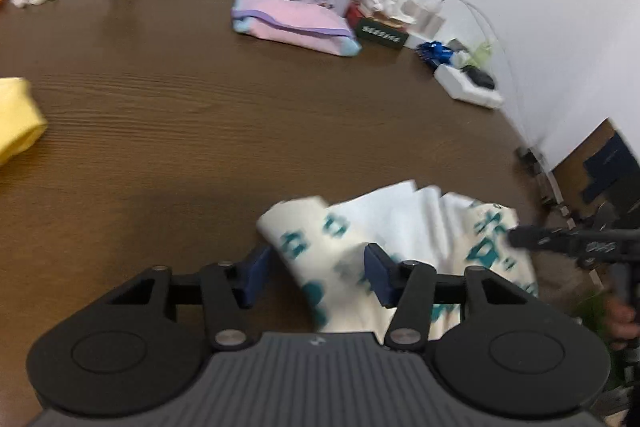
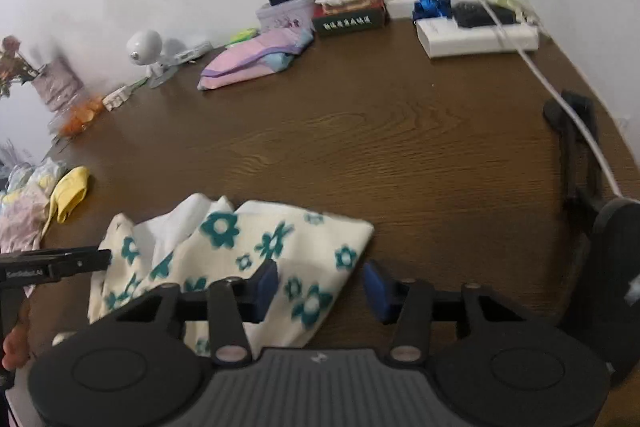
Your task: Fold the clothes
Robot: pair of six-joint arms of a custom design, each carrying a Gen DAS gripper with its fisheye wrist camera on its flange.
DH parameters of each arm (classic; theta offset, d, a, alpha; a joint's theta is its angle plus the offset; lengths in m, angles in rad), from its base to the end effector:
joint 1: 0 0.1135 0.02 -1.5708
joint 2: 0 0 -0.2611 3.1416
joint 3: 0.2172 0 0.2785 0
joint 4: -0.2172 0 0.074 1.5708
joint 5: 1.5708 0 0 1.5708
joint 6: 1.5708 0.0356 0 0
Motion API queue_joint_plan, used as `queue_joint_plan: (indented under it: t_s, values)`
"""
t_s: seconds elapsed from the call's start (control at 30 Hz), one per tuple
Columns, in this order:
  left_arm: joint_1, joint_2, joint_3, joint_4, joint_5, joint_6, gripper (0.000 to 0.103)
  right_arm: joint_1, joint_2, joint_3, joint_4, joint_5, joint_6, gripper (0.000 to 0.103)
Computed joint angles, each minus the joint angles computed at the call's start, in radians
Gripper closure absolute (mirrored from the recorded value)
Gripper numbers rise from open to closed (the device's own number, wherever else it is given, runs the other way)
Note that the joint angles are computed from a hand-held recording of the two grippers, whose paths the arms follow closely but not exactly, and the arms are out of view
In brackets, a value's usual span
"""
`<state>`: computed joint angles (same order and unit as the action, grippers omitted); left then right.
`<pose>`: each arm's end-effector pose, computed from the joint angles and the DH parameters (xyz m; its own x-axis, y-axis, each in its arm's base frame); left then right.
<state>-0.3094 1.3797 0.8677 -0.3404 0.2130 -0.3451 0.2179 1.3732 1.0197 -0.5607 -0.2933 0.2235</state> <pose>0.2916 -0.1011 0.2070 -0.8203 -0.0849 -0.5655 0.1622 0.9138 -0.3724 0.3011 0.0772 0.2461 -0.8382 0.0317 -0.5445 -0.1984 0.9122 0.3586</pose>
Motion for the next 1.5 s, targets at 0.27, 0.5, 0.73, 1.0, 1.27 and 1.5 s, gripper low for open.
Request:
queue_joint_plan:
  t_s: [0.27,0.5,0.73,1.0,1.27,1.5]
  values:
    - [-0.083,-0.273,-0.11,0.043,0.018,-0.043,0.099,-0.033,-0.227,-0.148,0.15,-0.18,-0.081,0.101]
    - [-0.791,-0.712,-0.282,-0.183,-0.665,0.057,0.098,-0.256,-0.765,-0.384,-0.131,-0.653,-0.57,0.101]
    - [-1.138,-0.421,-0.27,-0.335,-0.945,-0.018,0.098,0.451,-0.904,-0.399,-0.399,0.091,-0.626,0.101]
    - [-1.155,-0.422,-0.298,-0.409,-0.957,-0.075,0.097,0.425,-0.96,-0.322,-0.595,0.152,-0.709,0.097]
    - [-1.135,-0.456,-0.318,-0.39,-0.947,-0.058,0.097,0.096,-0.781,-0.248,-0.205,-0.296,-0.455,0.058]
    - [-1.095,-0.544,-0.35,-0.38,-0.893,-0.082,0.097,0.262,-0.435,-0.202,-0.002,-0.166,-0.293,0.098]
